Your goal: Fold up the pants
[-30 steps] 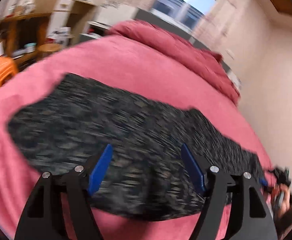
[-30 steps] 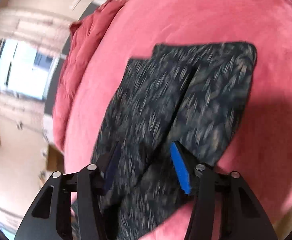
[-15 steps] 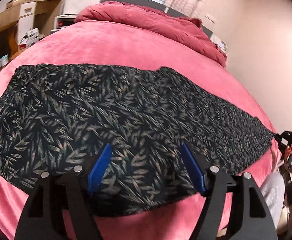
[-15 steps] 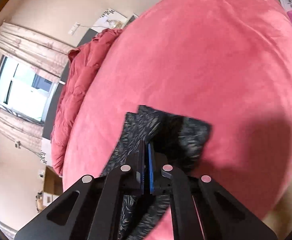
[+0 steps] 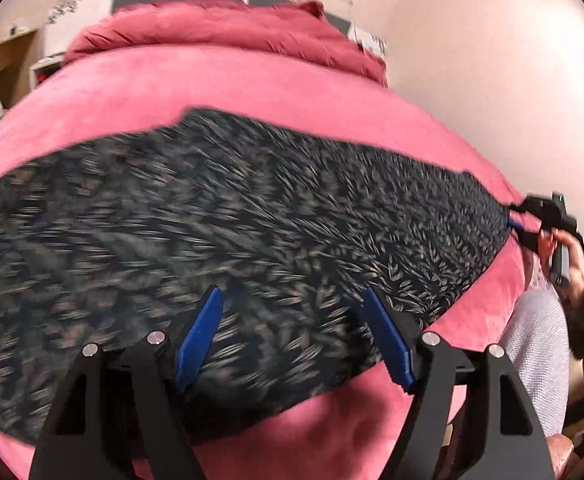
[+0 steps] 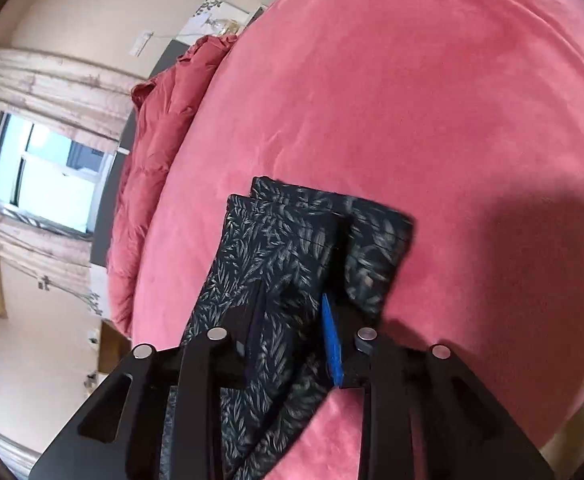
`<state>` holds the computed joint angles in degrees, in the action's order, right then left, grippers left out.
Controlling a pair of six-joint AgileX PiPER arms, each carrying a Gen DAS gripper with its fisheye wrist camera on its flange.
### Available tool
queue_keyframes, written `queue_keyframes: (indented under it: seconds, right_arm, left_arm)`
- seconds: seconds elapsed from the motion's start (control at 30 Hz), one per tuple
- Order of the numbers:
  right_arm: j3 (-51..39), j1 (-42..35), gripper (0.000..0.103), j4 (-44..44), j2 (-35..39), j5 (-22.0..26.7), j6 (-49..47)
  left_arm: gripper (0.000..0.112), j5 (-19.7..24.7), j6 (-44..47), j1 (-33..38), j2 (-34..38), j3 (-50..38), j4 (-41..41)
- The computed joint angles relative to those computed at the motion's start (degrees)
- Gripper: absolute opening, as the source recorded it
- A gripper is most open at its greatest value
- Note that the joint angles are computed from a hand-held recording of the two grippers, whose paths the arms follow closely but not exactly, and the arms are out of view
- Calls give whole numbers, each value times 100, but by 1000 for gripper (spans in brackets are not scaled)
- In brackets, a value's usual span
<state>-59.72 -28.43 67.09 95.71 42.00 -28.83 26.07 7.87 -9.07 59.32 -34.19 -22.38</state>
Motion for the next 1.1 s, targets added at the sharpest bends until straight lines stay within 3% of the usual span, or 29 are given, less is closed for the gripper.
queue_keyframes:
  seconds: [0.03,0.1,0.17,0.27,0.4,0.47,0.5,0.57,0.67,0.8,0.9,1.1]
  right_arm:
    - [-70,34,4,-177,-17,17,152]
    - [-39,15,3,-252,-251,-17,277]
    - [98,-149,3,-122,-557,36,210]
    - [221,-229,3,-365,-825,10,228]
    - [272,-132,4,-742,-403,-136,442]
    - [523,-273,9,-185,-482,-191,33]
    - [628,-249,18,-136,-628,-387,67]
    - [825,-42,24,-726,-1207,-1209,592]
    - [769,441,24,-1380,-1720,-1730,748]
    - [39,1480,24,-2371,-1435,-1292,1102]
    - [-488,2372,24,-3809,-946,-1270,2356]
    - [-1280,3049,24,-5131,30,-993,3863]
  left_arm:
    - [71,-36,-31,-114,108,-15,55]
    - [61,50,-244,-365,269,-153,377]
    - [52,339,339,-196,232,-220,-184]
    - [52,936,1144,194,91,-237,-979]
    - [52,853,724,-112,37,-189,-612]
    - [52,1042,701,-68,-30,-282,-622]
    - [52,1073,714,-70,-25,-328,-686]
    - [57,1283,1006,232,-41,-461,-974]
    - [64,1414,1041,609,23,-803,-987]
    - [69,1313,377,702,605,-1604,-441]
    - [69,1236,-183,547,1223,-2241,174]
    - [62,1023,-963,452,2410,-3114,1515]
